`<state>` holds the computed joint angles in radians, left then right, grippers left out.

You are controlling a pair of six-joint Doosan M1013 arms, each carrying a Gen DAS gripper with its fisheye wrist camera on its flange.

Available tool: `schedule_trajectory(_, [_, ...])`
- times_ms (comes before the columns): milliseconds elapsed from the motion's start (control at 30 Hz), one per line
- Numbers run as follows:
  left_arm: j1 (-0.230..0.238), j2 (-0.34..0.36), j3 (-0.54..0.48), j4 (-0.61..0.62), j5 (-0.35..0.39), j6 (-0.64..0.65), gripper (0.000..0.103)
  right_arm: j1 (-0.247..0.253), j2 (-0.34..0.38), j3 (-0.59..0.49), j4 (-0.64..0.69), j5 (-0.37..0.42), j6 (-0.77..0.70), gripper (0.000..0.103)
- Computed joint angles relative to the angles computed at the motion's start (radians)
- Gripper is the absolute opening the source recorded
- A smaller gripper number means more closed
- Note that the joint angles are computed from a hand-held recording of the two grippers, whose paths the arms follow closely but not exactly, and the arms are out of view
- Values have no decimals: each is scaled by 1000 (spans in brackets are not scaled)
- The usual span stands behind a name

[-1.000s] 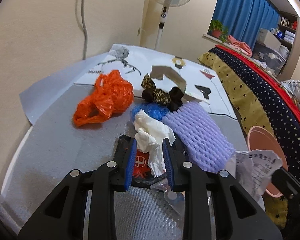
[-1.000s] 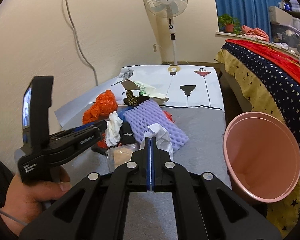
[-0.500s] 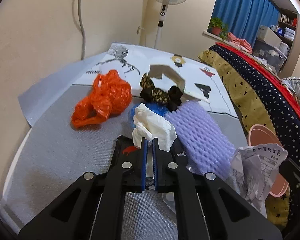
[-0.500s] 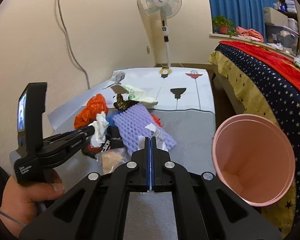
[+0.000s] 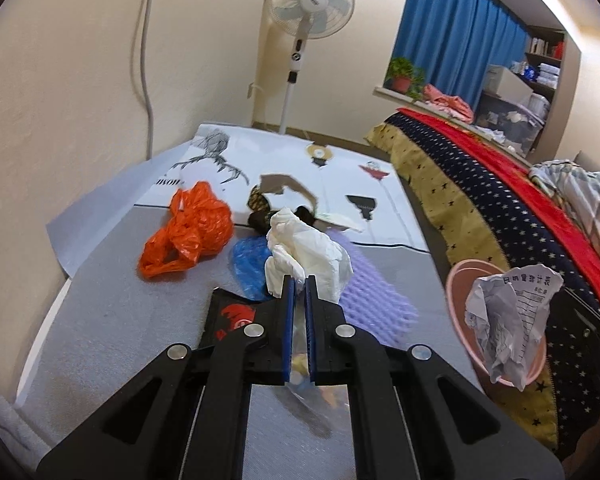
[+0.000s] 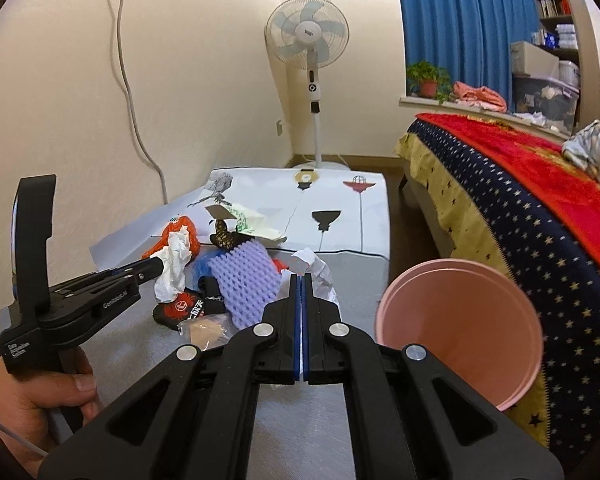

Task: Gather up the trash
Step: 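Close the left tool on the white tissue while the right tool lifts the receipt, then carry the tissue in the left tool and receipt in the right tool over the pink bucket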

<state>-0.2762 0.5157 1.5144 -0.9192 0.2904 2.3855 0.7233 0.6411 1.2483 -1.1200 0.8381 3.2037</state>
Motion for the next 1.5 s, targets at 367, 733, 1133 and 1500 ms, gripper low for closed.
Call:
schedule_trajectory(367, [-6, -47, 49, -246, 45, 275, 5, 11, -74, 57, 15, 58, 27, 0])
schedule_trajectory(733, [-24, -64, 63, -318, 78, 376, 5, -19, -164, 142, 45, 73, 40, 0])
schedule_trajectory(1133, [-56, -48, 45, -294, 83, 372, 5, -52, -191, 195, -8, 119, 78, 0])
schedule_trajectory(1500, [-95, -24, 16, -229, 81, 336, 5, -71, -191, 234, -8, 107, 136, 0])
